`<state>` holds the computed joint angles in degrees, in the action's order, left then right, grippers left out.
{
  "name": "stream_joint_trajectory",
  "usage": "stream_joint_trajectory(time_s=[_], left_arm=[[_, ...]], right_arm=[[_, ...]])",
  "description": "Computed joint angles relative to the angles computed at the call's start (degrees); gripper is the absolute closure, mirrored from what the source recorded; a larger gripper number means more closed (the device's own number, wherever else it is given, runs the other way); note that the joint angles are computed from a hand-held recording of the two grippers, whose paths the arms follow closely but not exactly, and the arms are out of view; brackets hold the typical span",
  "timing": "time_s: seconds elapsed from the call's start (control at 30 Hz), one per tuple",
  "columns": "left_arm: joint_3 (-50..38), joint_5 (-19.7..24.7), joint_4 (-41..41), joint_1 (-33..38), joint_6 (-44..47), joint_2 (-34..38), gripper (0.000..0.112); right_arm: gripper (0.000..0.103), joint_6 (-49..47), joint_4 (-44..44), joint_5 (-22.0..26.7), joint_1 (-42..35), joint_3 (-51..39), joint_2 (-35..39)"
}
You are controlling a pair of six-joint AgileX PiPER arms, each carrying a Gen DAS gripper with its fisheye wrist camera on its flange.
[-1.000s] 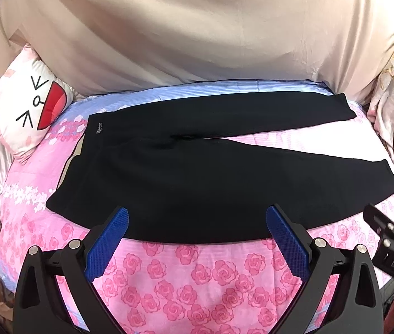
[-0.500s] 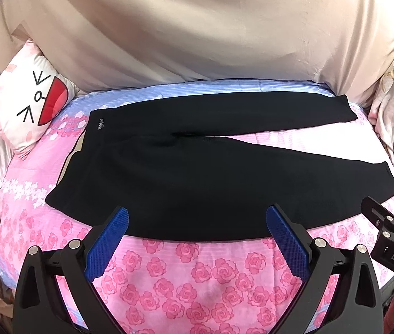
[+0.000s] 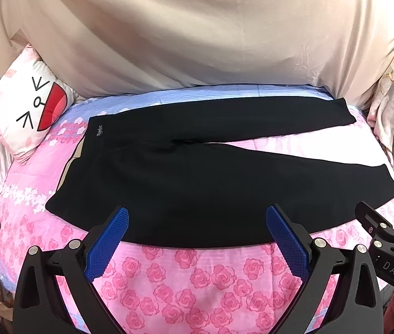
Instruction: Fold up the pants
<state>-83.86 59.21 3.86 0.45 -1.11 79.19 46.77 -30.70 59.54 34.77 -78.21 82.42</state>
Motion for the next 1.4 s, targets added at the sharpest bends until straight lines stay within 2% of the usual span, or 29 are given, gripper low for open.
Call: stream_joint_trajectory(time_s=[1.4], left_arm=[[-1.2, 0.6, -0.2, -0.2, -0.2, 1.5, 0.015]], right_arm=[[0.005, -1.0, 0.9, -1.5, -1.4, -0.2, 0.7]])
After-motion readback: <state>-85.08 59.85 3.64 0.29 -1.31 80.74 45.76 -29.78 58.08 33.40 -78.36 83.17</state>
